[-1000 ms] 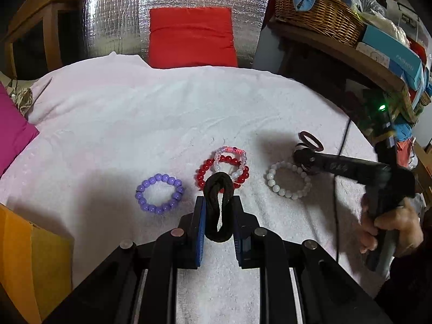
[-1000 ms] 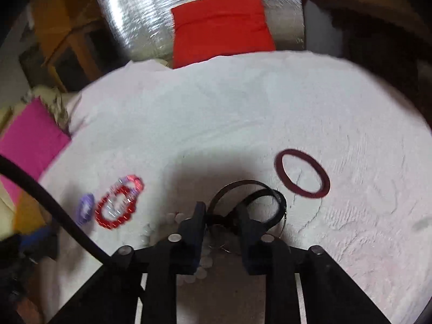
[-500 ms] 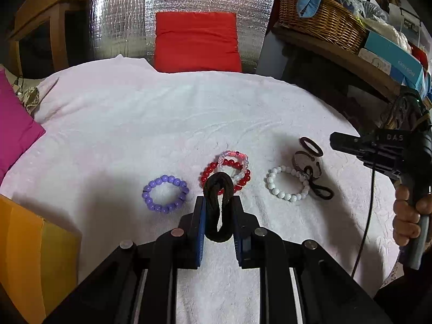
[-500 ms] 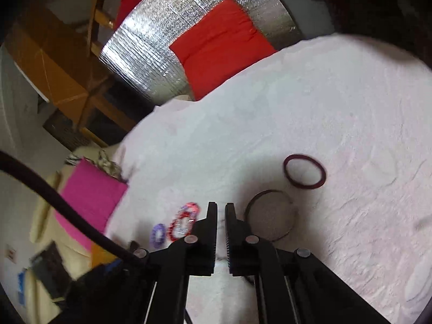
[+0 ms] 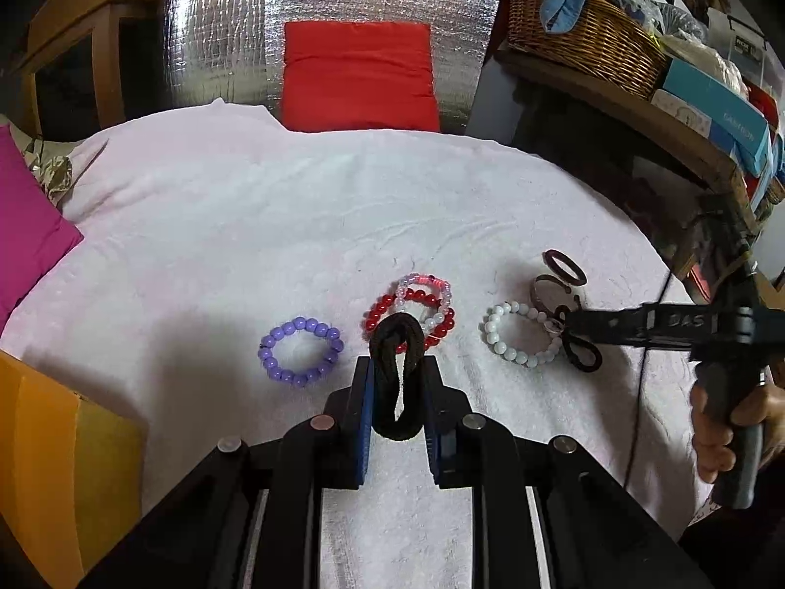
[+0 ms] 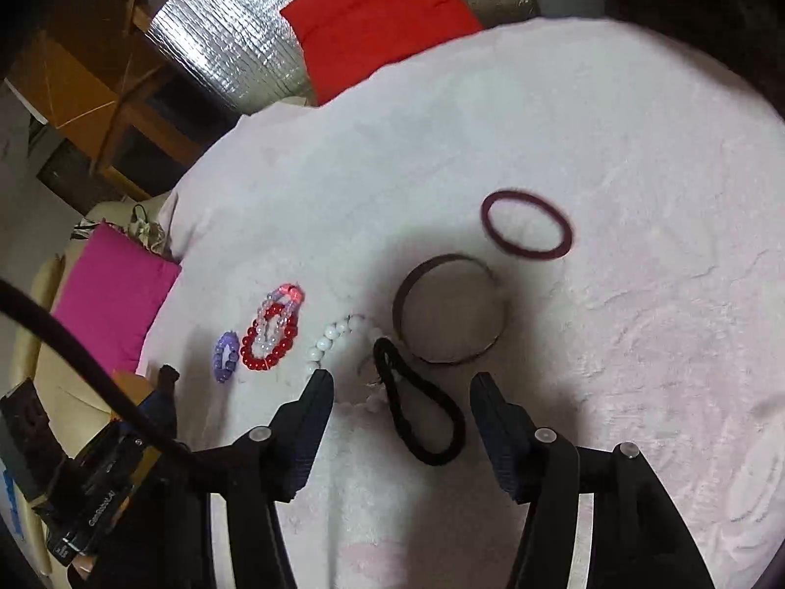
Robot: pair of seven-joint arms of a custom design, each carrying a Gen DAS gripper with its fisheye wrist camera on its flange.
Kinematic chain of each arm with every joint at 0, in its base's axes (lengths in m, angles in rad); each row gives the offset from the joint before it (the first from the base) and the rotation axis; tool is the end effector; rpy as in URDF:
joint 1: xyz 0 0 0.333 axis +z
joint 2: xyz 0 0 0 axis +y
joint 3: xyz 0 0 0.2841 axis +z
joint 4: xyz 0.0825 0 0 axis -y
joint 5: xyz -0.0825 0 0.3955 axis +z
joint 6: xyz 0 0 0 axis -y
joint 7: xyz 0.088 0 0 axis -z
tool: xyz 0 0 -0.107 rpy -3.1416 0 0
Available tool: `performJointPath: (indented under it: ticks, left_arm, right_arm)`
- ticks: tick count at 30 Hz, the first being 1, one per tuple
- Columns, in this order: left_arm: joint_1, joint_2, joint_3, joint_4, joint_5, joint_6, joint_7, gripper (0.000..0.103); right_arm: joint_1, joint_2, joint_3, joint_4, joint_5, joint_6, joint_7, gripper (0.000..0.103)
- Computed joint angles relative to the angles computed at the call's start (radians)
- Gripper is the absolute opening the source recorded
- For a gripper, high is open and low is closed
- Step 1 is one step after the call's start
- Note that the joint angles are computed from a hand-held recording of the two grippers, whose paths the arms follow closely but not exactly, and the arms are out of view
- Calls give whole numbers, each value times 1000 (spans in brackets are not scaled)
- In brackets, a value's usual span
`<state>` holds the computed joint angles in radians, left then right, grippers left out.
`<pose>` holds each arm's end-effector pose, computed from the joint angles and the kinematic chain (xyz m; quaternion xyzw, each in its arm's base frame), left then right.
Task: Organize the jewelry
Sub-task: 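Carry the black hair tie into the orange box and open the left tool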
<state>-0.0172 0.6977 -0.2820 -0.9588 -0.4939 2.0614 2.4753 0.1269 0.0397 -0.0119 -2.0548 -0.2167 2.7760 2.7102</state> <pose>0.7474 -0.1734 0.5056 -0.2804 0.8834 -0.3733 0.0386 0.6076 0.0798 0.4587 -0.3321 0.8800 -0.1219 0.3170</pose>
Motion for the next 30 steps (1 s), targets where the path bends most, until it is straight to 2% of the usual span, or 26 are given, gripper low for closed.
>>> performJointPath:
  ticks: [2, 3, 4, 5, 6, 7, 11, 16, 19, 21, 25, 28, 30]
  left_arm:
    - [2, -3, -2, -3, -2, -7, 5, 19]
    - [2, -5, -2, -6, -3, -7, 8, 19]
    - [2, -7, -1, -10, -3, -4, 9, 19]
    - [2, -7, 0, -8, -2, -2, 6, 19]
    - [1, -1, 1, 2, -2, -6, 0, 19]
    - [1, 1, 2, 7, -1, -9, -5, 19]
    - [14, -17, -5, -13, -18, -1, 0, 19]
    - [80, -111, -24, -113, -116, 3, 48, 19]
    - [116, -175, -10, -170, -177, 28, 63, 20]
    - [139, -236, 16, -234, -201, 80, 70, 20]
    - [178, -304, 78, -309, -196, 149, 91, 21]
    - [194, -302, 116, -315, -155, 201, 81, 21]
    - [207, -272, 139, -288, -113, 208, 50, 21]
  right_arm:
    - [0, 38, 7, 40, 49, -32, -50, 60]
    - [8, 56, 5, 70, 11, -78, -42, 57]
    - [17, 62, 1, 92, -42, -127, -35, 43]
    - [26, 73, 3, 124, -76, -185, -56, 21]
    - [25, 71, 7, 122, -64, -187, -80, 14]
    - [22, 65, 12, 111, -27, -180, -111, 12]
    - [32, 27, 15, 85, -39, -197, -125, 11]
    - [35, -54, 22, 8, -21, -80, -109, 11]
    - [40, -60, 27, 3, 12, 10, -138, 11]
    - [52, -41, 39, 32, 20, 50, -151, 11]
    - [78, 64, 69, 155, 137, 111, -277, 11]
    - [85, 170, 123, 292, 247, 125, -387, 11]
    - [105, 263, 144, 414, 268, 118, -414, 11]
